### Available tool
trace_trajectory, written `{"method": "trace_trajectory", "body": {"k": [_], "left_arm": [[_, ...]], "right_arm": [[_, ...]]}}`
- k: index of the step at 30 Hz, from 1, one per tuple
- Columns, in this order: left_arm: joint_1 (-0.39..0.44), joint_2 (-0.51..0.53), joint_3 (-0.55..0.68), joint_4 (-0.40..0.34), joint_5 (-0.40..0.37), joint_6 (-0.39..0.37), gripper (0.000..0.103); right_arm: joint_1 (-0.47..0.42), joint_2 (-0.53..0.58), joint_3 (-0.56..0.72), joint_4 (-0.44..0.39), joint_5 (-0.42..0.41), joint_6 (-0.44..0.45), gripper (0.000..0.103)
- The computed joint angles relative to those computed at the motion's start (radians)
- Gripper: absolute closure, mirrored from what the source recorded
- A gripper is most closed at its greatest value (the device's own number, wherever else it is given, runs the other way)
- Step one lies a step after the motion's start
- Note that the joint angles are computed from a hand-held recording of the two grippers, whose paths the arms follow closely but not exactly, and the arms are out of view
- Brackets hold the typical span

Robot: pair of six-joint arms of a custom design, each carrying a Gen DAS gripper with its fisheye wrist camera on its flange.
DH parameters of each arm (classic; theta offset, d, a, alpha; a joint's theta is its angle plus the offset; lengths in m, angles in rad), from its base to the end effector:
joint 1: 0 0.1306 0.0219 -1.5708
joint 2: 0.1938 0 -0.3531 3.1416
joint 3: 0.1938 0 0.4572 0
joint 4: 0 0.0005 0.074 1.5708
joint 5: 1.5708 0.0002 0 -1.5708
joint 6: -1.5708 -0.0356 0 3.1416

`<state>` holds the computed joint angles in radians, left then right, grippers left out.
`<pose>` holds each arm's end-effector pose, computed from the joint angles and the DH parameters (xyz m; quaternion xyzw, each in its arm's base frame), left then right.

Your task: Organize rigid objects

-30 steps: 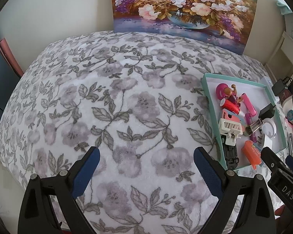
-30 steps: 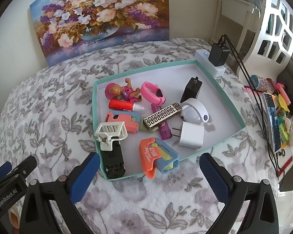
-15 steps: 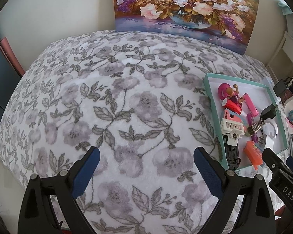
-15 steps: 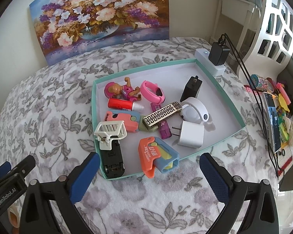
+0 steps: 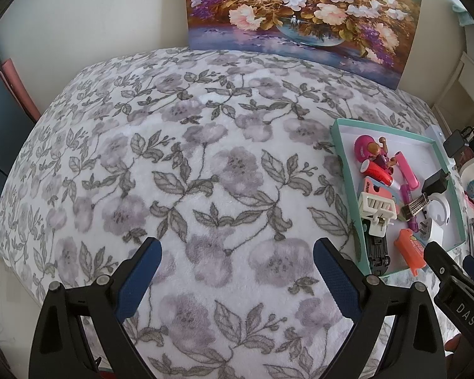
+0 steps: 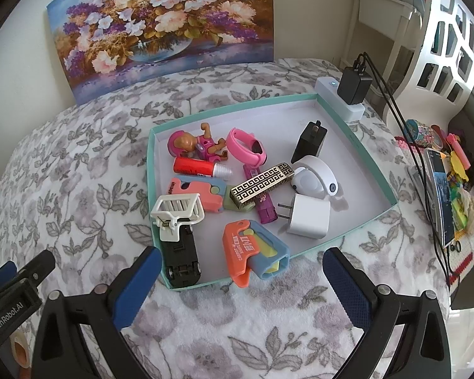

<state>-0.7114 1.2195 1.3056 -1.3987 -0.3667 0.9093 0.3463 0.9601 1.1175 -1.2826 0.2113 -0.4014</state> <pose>0.3483 -0.2840 0.4149 -0.1197 0.9680 0.0329 0.2182 0.3575 0.1205 0.4269 0.0500 0.9688 -0.0155 0.2421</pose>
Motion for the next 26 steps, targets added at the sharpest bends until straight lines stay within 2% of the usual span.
{"method": "trace_trajectory", "body": {"k": [26], "left_arm": [[-0.008, 0.006, 0.007, 0.001, -0.016, 0.026, 0.006]], "right_arm": [[0.0, 0.006, 0.004, -0.007, -0.001, 0.001, 0.0]]}}
